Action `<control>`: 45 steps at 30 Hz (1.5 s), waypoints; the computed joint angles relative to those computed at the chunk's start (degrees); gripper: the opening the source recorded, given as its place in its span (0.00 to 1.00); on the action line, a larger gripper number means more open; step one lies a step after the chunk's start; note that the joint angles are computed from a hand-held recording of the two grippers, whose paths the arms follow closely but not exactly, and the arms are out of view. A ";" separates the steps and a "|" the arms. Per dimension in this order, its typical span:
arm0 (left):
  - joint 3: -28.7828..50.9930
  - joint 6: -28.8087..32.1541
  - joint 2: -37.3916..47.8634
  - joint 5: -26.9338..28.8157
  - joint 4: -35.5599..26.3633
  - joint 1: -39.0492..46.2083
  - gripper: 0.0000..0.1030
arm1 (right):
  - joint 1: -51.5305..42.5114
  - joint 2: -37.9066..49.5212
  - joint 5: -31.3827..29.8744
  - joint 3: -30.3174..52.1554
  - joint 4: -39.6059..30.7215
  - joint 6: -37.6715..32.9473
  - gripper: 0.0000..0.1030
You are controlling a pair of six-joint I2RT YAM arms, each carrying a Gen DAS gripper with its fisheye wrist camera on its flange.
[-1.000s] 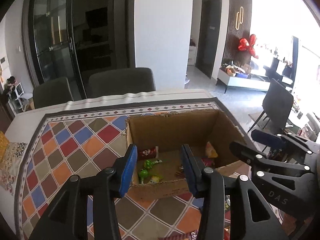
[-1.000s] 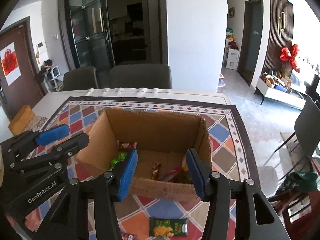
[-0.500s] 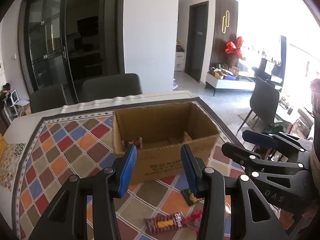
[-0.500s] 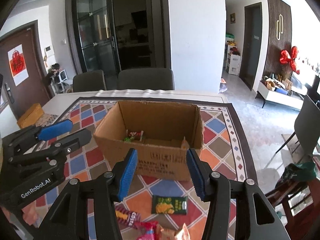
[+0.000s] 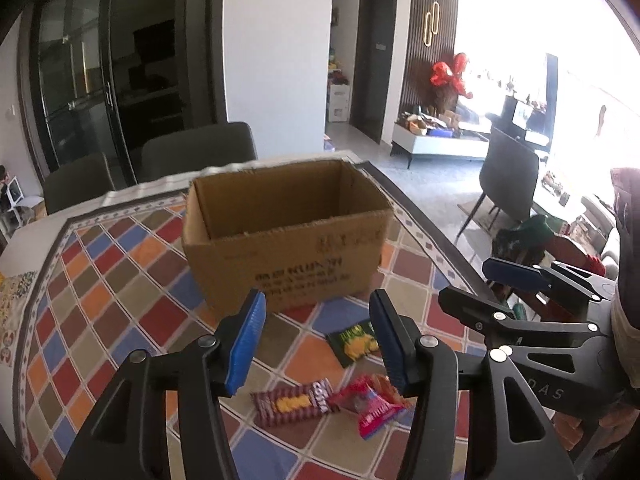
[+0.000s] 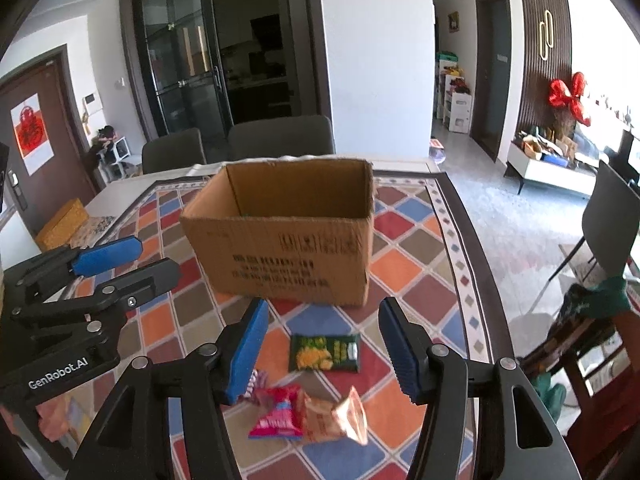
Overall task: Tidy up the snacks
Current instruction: 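Move both open grippers back to the remaining snacks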
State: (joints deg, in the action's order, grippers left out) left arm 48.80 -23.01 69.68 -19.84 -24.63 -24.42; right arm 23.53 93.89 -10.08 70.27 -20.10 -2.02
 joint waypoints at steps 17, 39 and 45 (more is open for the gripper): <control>-5.24 -4.64 7.14 3.55 5.41 -3.94 0.52 | -4.34 -0.04 -3.98 -10.59 3.31 -0.43 0.59; -7.61 -8.54 21.27 13.13 15.22 -2.03 0.51 | -6.20 5.48 -5.20 -15.29 6.28 -0.68 0.59; -7.36 -9.56 24.30 14.97 16.92 -1.49 0.50 | -6.42 7.10 -5.97 -15.26 6.66 -0.62 0.59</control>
